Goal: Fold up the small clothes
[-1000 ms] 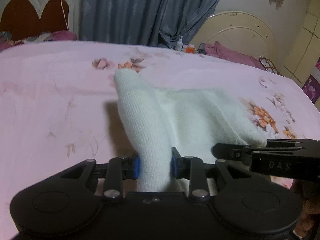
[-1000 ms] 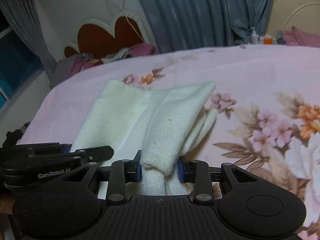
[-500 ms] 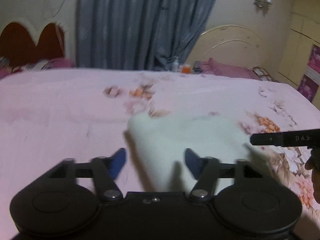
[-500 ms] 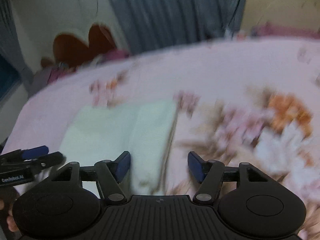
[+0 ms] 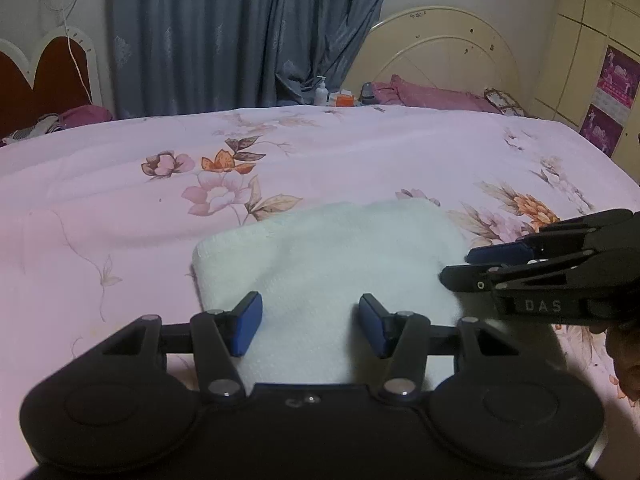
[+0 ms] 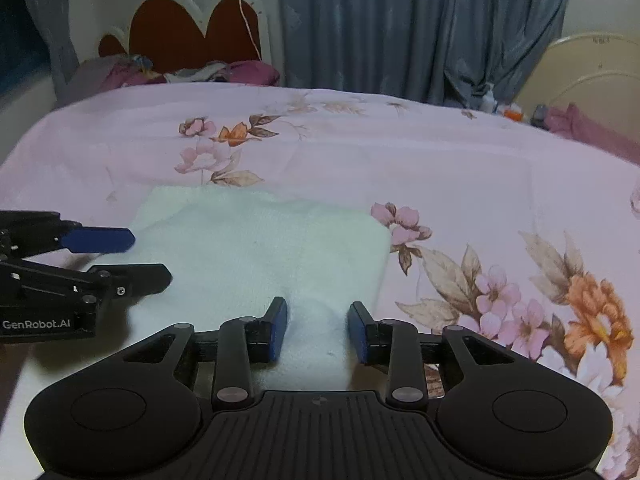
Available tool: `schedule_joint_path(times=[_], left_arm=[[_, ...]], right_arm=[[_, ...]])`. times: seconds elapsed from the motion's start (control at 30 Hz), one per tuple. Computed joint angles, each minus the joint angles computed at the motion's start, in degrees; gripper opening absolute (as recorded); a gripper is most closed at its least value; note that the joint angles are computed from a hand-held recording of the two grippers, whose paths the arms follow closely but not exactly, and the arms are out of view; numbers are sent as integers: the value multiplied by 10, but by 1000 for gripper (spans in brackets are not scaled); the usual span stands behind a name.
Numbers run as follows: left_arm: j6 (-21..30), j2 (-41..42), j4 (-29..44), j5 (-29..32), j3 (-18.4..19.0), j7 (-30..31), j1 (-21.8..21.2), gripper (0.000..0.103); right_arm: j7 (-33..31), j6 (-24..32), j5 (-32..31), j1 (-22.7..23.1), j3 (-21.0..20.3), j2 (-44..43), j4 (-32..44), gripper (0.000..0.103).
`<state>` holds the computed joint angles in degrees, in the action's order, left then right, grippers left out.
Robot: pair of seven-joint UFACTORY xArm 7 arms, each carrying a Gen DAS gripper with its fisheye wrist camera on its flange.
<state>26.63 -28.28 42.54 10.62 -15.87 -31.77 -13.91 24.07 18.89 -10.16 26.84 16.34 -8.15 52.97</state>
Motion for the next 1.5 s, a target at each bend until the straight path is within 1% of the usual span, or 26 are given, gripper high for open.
schedule_joint_path(times=[0.03, 0.07, 0.1, 0.17, 0.2, 0.3, 0.37, 0.4, 0.47, 0.53, 0.67, 0.7, 0.73, 0.8, 0.83, 0.87, 0.93, 1.0, 1.13, 1.2, 1.23, 1.33, 1.4, 1.43, 1.47, 1.5], left_arm=[[7, -3, 2, 0, 0, 3, -2, 51], [18, -7, 7, 0, 1, 9, -5, 44], [24, -11, 10, -2, 3, 15, -9, 39], [36, -30, 8, -6, 0, 15, -14, 35], [39, -41, 4, -6, -4, 14, -16, 35], [54, -59, -2, 2, -26, -3, -11, 35], [60, -71, -11, 2, -35, -22, -11, 35], [58, -80, -20, -3, -36, -30, -15, 35], [63, -97, -34, -4, -45, -42, -24, 35], [75, -114, -41, 2, -60, -53, -28, 35], [107, -153, -55, -14, -74, -84, -53, 35], [117, -163, -59, -17, -80, -95, -58, 35], [129, -175, -64, -23, -87, -108, -65, 35], [152, -195, -72, -31, -103, -136, -76, 35], [163, -205, -75, -33, -112, -151, -80, 35], [175, -214, -77, -34, -119, -166, -84, 35], [198, -227, -76, -35, -134, -192, -90, 35], [219, -234, -71, -32, -147, -213, -94, 35], [258, -234, -49, -26, -162, -251, -94, 35], [282, -235, -28, -19, -174, -262, -95, 36], [294, -238, -20, -17, -180, -270, -94, 38], [330, -251, 3, -20, -202, -306, -94, 50], [361, -256, 27, -18, -226, -333, -85, 74], [375, -258, 41, -14, -239, -346, -78, 82], [395, -262, 59, -8, -257, -363, -66, 102], [415, -268, 77, 2, -280, -380, -51, 103]], right_arm=[[2, 0, 4, 0, -1, 1, 0, 32], [-3, 5, 12, 2, -4, -9, -5, 33], [10, 15, 2, -3, 1, -20, -6, 33], [54, 18, -48, -23, 23, -57, -19, 33], [56, 24, -54, -21, 26, -77, -27, 33], [6, 31, -2, 15, 10, -110, -45, 33], [-41, 37, 37, 44, -1, -120, -58, 33], [-44, 46, 32, 39, 8, -121, -62, 33], [-23, 72, -18, 0, 46, -125, -68, 33], [-20, 61, -7, 6, 34, -131, -83, 34], [-18, 90, -23, 3, 49, -160, -81, 34], [-28, 86, -10, 16, 40, -178, -92, 34], [-47, 79, 20, 40, 23, -192, -104, 34], [-101, 78, 98, 103, -20, -226, -140, 34], [-116, 86, 117, 117, -24, -239, -154, 34], [-124, 104, 127, 121, -19, -251, -167, 34], [-111, 123, 122, 104, 6, -271, -194, 34], [-100, 107, 156, 113, -8, -298, -227, 34], [-100, 104, 188, 122, -24, -327, -246, 34], [-84, 106, 211, 124, -33, -367, -261, 34], [-78, 112, 212, 122, -30, -391, -267, 34], [-82, 143, 212, 132, -31, -459, -285, 34], [-74, 181, 213, 134, -24, -506, -288, 34], [-71, 198, 214, 135, -23, -533, -292, 34], [-66, 212, 215, 134, -19, -556, -295, 34], [-56, 229, 213, 128, -11, -579, -297, 36]])
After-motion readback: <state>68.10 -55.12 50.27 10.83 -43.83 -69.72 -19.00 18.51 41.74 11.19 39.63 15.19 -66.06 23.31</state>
